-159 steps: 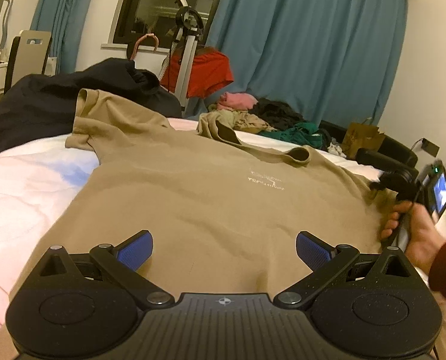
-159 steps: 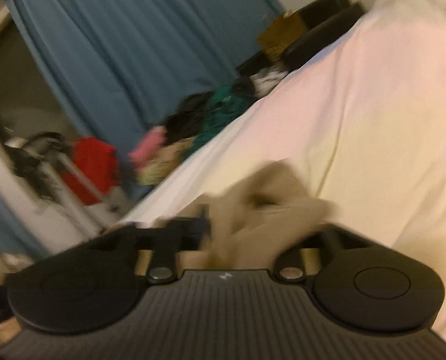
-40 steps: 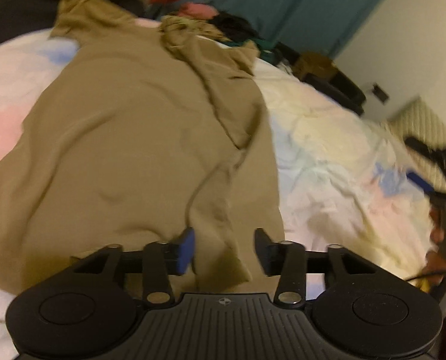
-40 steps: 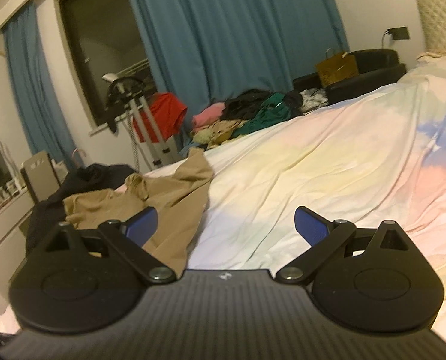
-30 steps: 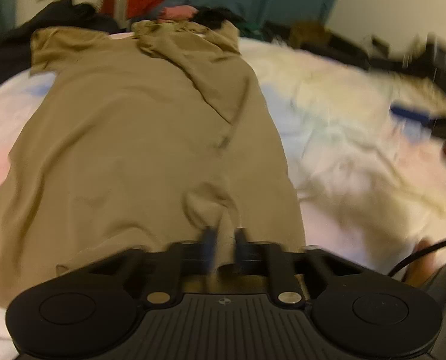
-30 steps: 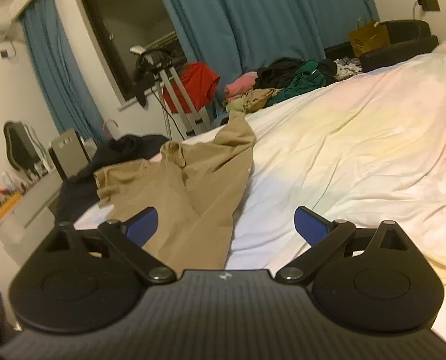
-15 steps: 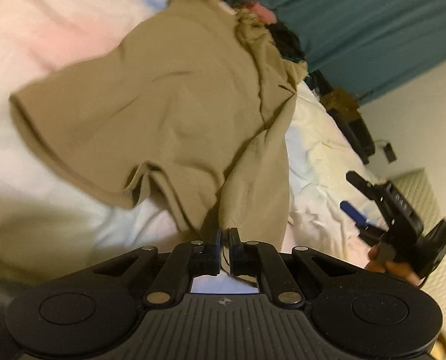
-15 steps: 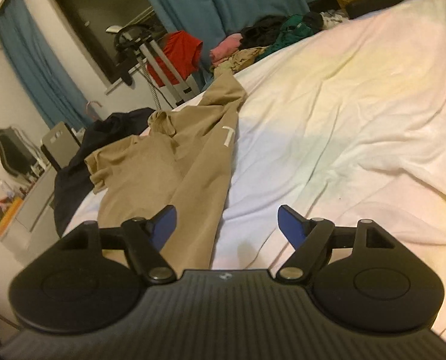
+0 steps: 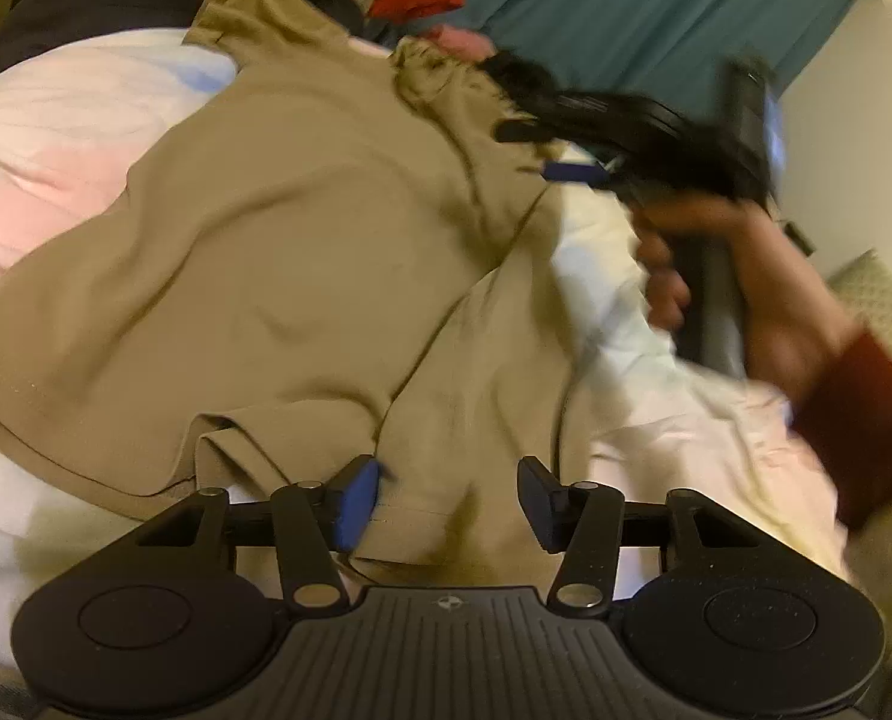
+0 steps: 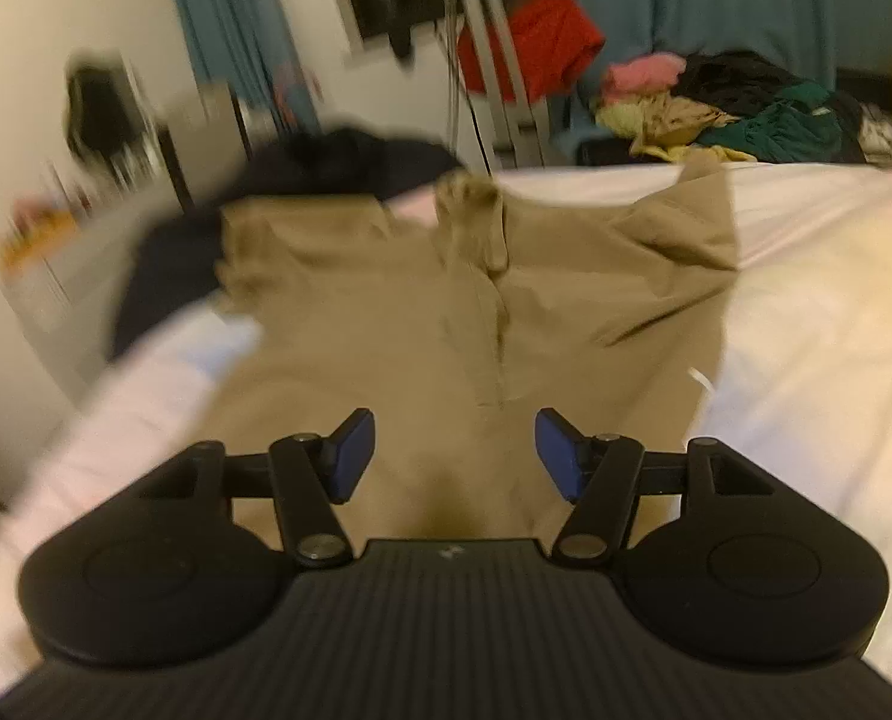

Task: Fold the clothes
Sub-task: 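Fold the grasped side over the shirt body with the left gripper, release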

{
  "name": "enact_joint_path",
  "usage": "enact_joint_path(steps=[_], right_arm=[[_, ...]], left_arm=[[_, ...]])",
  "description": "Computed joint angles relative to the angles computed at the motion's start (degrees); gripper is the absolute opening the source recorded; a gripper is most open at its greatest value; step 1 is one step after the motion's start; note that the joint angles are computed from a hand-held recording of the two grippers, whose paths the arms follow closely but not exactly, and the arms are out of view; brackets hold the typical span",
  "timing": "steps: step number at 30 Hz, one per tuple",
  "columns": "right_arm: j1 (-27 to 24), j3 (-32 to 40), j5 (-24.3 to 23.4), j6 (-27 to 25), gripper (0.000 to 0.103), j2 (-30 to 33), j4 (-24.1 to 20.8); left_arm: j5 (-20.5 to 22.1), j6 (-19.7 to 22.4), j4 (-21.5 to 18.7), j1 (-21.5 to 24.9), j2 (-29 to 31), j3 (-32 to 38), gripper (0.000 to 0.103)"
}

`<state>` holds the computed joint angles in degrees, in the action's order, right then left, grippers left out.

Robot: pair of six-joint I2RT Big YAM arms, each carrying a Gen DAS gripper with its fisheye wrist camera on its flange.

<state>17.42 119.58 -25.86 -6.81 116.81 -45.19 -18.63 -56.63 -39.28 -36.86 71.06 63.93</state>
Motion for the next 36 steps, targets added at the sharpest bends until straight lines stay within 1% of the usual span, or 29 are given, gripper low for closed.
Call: enact_joint_path(steps=[1, 2, 3, 4, 5, 7, 8, 9, 11, 13, 14, 17, 19, 20, 22, 23, 24, 25, 26, 27, 28, 29, 30, 32, 36], right_arm=[[0.9, 3.4, 2.5, -1.2, 0.062, 2.5, -2.2], [1.8, 6.4, 5.6, -2.5, 0.054, 4.6, -4.0], [2.7, 8.8, 9.3, -4.0, 0.044, 6.6, -5.5], [3.4, 11.0, 12.9, -4.9, 0.041, 8.2, -6.9], [3.8, 12.2, 14.9, -4.8, 0.037, 9.2, -7.6], [4.1, 11.4, 15.6, -3.3, 0.022, 8.6, -5.9], [4.1, 10.6, 15.8, -2.5, 0.012, 8.0, -4.7], [4.2, 10.0, 16.0, -1.6, 0.010, 7.5, -3.6], [4.0, 8.1, 15.6, 1.0, 0.009, 6.0, 0.0], [3.6, 6.4, 14.9, 4.1, 0.009, 4.5, 3.8], [3.4, 7.9, 14.6, 5.5, 0.009, 5.1, 4.4], [3.4, 13.7, 14.3, 7.9, 0.009, 8.2, 2.5], [3.7, 17.2, 15.2, 8.0, 0.010, 10.4, 0.3], [3.7, 18.2, 15.7, 8.2, 0.011, 11.1, -0.3], [3.7, 19.2, 16.3, 9.3, 0.013, 12.0, -0.6], [3.6, 19.4, 16.2, 9.9, 0.014, 12.1, -0.9], [3.5, 19.2, 15.7, 10.5, 0.031, 11.9, -1.4], [3.4, 18.0, 15.4, 10.9, 0.044, 11.1, -0.9], [3.2, 15.3, 15.2, 11.4, 0.072, 9.5, 0.9], [3.0, 11.4, 14.8, 12.3, 0.089, 7.0, 4.0], [2.6, 8.3, 13.9, 13.1, 0.089, 4.7, 6.2], [2.2, 6.0, 12.9, 13.6, 0.087, 2.8, 7.2], [1.9, 3.9, 11.8, 14.1, 0.087, 1.0, 8.2], [1.1, -0.9, 10.1, 14.7, 0.087, -3.0, 10.6], [-0.1, -13.6, 9.5, 13.2, 0.087, -13.2, 16.3]], left_arm=[[0.4, -0.8, -0.3, 0.3, 0.3, 0.0, 0.042], [0.8, -1.7, -0.3, 0.6, 0.4, -0.2, 0.031], [1.3, -2.7, 0.7, 1.0, -0.1, -1.0, 0.019], [2.1, -3.3, 2.4, 1.4, -0.9, -2.3, 0.015], [3.0, -3.8, 4.3, 1.9, -1.7, -3.5, 0.012], [4.0, -4.5, 7.4, 2.2, -3.3, -5.6, 0.009], [4.0, -4.4, 8.7, 1.9, -4.4, -6.5, 0.008], [3.9, -4.4, 10.0, 1.6, -5.4, -7.5, 0.007], [3.7, -4.1, 12.5, 1.0, -7.5, -9.3, 0.006], [2.8, -3.6, 13.6, 0.1, -9.3, -10.5, 0.006], [2.1, -3.5, 13.7, -0.5, -10.2, -11.1, 0.006], [0.3, -4.3, 12.9, -1.4, -11.4, -11.8, 0.006], [-0.6, -4.7, 11.1, -1.1, -10.9, -11.3, 0.007], [-1.3, -4.5, 10.1, -1.3, -10.2, -10.7, 0.008], [-2.4, -3.7, 7.8, -1.4, -9.1, -9.2, 0.018], [-3.2, -3.1, 6.5, -1.5, -8.7, -8.3, 0.034], [-5.0, -2.3, 5.1, -1.9, -8.3, -7.5, 0.051], [-7.5, -1.1, 4.2, -2.4, -7.6, -6.5, 0.056], [-10.2, 0.5, 3.3, -2.7, -6.8, -5.5, 0.065], [-13.1, 2.3, 2.1, -3.0, -5.7, -4.2, 0.071], [-16.2, 3.1, 0.3, -3.8, -4.9, -3.0, 0.075], [-18.8, 3.8, -1.2, -4.5, -4.3, -2.0, 0.079], [-20.6, 4.1, -1.8, -5.1, -4.0, -1.5, 0.080], [-22.4, 4.7, -2.0, -5.8, -3.7, -0.7, 0.082], [-26.2, 5.1, -3.1, -8.1, -3.5, 1.1, 0.084]])
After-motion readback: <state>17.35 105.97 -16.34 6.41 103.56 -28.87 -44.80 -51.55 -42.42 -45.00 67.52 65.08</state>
